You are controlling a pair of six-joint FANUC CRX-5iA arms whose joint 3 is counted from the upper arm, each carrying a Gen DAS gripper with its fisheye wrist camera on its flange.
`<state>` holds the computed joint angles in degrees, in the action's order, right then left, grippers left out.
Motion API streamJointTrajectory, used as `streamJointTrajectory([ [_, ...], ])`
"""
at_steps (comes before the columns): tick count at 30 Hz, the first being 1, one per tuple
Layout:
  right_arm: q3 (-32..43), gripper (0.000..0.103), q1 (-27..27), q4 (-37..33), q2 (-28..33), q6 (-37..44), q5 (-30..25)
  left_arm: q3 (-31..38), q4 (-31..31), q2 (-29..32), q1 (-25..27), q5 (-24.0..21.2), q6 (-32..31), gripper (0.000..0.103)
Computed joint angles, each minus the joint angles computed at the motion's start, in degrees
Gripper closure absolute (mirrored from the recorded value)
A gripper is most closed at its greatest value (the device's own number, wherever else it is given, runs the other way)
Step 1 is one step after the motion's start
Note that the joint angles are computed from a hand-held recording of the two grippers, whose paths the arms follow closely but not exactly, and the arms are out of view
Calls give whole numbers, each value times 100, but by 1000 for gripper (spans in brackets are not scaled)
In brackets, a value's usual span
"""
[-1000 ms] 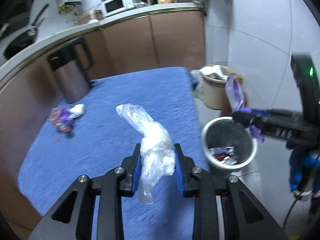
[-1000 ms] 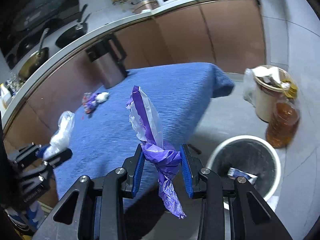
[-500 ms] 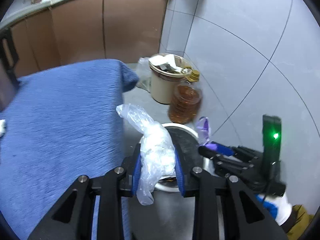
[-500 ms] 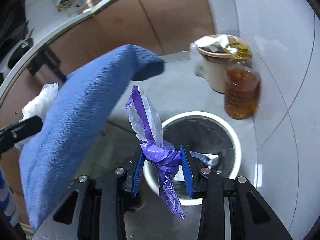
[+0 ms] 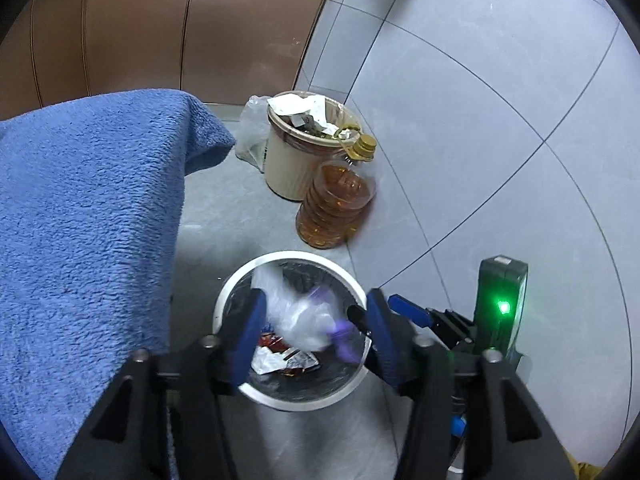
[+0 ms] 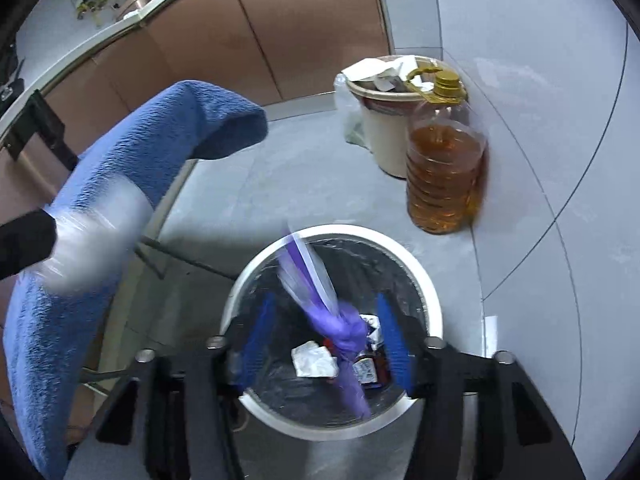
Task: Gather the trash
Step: 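Open both tools to drop the wrappers into the bin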
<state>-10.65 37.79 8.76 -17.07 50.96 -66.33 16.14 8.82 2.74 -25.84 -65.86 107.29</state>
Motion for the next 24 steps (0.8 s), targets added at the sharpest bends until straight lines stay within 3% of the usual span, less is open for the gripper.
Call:
streamJointTrajectory([
  [10,-76,45,66,215,-158,-274,-157,-170,-162,-326,19,-3,187,51],
  [18,10,45,564,630,-474,-717,-266,-127,-1027,-919,-139,-245,705,51],
  [24,245,45,1236,1128,-653,-1098,-391,-47,-1909,-1441,-446,-596,1248,48],
])
